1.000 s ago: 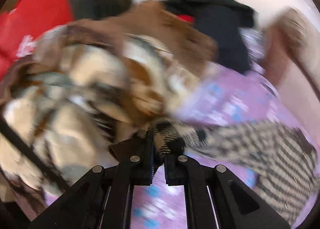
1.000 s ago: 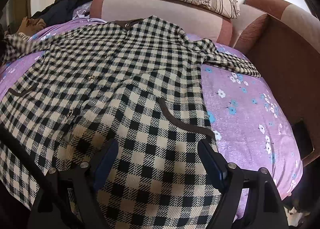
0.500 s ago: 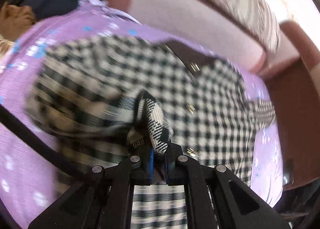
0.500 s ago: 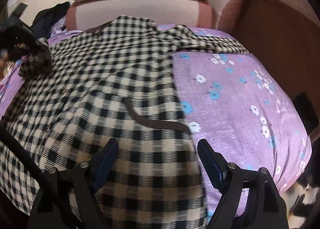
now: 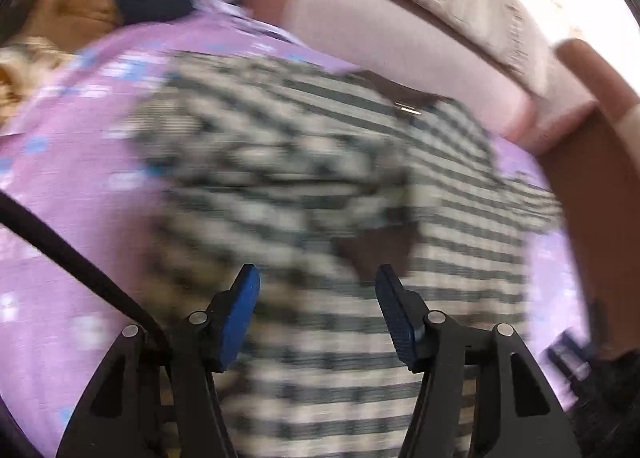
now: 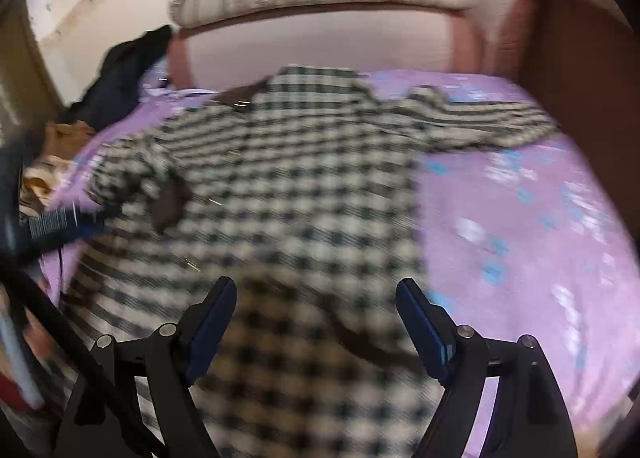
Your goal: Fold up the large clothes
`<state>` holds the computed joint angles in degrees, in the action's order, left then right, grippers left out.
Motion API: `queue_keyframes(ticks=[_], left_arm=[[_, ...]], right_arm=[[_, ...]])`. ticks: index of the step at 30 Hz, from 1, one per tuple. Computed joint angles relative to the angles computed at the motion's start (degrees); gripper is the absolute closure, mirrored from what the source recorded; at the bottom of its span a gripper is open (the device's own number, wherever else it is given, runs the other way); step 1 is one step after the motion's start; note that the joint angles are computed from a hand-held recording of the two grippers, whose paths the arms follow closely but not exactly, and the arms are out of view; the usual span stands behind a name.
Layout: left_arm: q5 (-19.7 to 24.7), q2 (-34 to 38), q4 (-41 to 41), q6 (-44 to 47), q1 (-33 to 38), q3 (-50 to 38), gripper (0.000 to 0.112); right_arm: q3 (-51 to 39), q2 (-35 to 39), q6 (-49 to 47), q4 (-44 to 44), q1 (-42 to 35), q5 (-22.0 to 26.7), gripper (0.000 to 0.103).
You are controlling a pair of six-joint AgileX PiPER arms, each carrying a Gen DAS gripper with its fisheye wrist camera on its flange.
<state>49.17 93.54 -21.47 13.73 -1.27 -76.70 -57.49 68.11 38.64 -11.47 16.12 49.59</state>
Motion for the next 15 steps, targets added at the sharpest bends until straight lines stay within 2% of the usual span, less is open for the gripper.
queue_keyframes(ticks=[3,5,6,10,13,14,15], left_arm=[[-8.4,-2.1,10.6,-6.2,2.0,5.0,0.053],[-11.7,-1.4,15.8,-8.3,3.4,5.7,0.053],[-11.5,-0.7,15.6,-7.6,4.4,5.2,0.053],[-7.2,3.5,4.2,0.2,9.6,0.5,0.053],[-4.7,6.2,0.2,2.5,11.6,-2.5,0.053],[-4.6,6.9,-0.6,3.0,12.3,-3.2,0.053],[-4.6,6.9,-1.0,3.1,12.6,-3.4,0.053]], right_arm=[[-5.6,9.5,-11.7,13.1,-3.4,-6.3,0.017],[-10.1,16.5,-16.7,20.2,-3.8,-8.2,0.017],[-12.9,19.9,-17.8,21.7,-3.1,-8.6,0.017],[-19.4,27.6,-18.2,23.0,0.7,-10.2,0.017],[-26.2,34.5,-13.9,16.6,3.9,-7.6,0.017],[-28.0,36.3,-13.2,15.2,4.5,-6.7,0.021],[-29.5,37.7,-13.6,15.2,4.5,-6.0,0.044]])
